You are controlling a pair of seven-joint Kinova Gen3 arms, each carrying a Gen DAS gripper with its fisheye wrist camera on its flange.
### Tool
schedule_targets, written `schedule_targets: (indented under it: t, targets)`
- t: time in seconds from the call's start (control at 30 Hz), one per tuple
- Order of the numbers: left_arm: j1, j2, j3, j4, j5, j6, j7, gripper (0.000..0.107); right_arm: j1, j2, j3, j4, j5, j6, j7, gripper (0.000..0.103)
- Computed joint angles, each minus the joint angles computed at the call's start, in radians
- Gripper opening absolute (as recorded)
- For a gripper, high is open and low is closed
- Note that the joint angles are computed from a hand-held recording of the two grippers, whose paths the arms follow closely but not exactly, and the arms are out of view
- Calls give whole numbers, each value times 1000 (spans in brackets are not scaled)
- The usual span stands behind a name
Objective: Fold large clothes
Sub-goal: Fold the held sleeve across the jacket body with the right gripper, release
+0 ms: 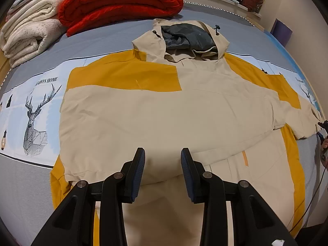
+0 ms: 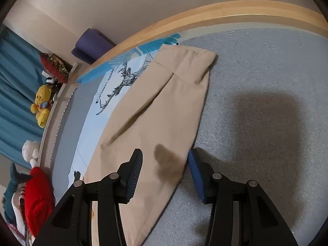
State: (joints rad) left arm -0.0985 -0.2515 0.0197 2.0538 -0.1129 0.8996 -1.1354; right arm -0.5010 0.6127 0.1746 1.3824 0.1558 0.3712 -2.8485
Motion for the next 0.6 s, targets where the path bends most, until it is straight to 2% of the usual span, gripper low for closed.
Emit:
schedule_targets:
  t: [0.03, 0.07, 0.13, 0.27, 0.4, 0.47, 0.6]
  targets:
    - [0, -2, -1, 0, 1, 1, -1, 33, 5, 4, -6, -8, 6, 2, -4, 31]
    - [0, -4, -3, -1, 2, 2, -3, 33, 15, 5, -20, -9, 15, 2, -7, 12]
    - [-2, -11, -7, -2, 6, 4, -9, 33, -12, 3, 7, -8, 57, 3, -57, 7]
    - [-8, -31, -18, -9, 14, 12, -23, 33, -171, -3, 165, -48, 152, 48, -106, 3]
    - [-23, -59, -32, -19, 20, 28, -38, 33, -334, 3, 309, -149, 154, 100, -12, 3]
    - [-34, -78, -40, -24, 20, 39, -43, 33, -366, -3, 295, -212, 178, 126, 57, 2]
    - [-51, -114, -66, -29, 43, 61, -59, 33, -389, -19, 121, -329, 305, 140, 220, 2]
